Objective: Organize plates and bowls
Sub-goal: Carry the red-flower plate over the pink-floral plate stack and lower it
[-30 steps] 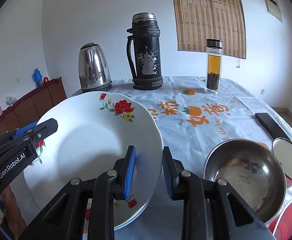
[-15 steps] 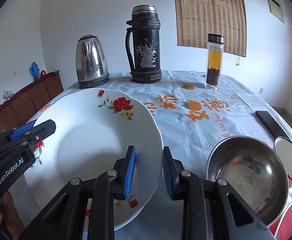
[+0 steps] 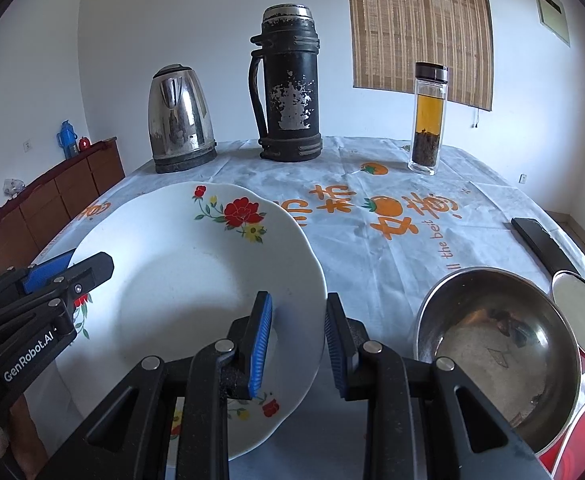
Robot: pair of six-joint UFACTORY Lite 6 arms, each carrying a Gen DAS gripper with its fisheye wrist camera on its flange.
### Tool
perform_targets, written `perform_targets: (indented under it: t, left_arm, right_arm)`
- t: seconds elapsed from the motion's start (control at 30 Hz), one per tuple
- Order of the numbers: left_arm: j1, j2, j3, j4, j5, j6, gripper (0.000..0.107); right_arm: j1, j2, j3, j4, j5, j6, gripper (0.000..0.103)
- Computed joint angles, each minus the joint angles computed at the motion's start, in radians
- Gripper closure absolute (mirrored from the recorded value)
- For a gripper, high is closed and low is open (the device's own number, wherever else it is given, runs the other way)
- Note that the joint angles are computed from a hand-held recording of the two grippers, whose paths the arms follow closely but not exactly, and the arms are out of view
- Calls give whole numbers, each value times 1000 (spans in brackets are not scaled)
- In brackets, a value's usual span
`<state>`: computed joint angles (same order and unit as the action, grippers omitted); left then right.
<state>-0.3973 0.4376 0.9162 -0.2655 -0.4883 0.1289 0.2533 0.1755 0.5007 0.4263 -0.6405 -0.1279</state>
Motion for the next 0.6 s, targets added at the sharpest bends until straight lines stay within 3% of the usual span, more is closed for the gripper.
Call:
perform_targets:
  t: [0.6]
  left_arm:
    - [3,7,-7,-3,1,0,78]
  right_arm:
    - [5,25,24,15,26,-25,74]
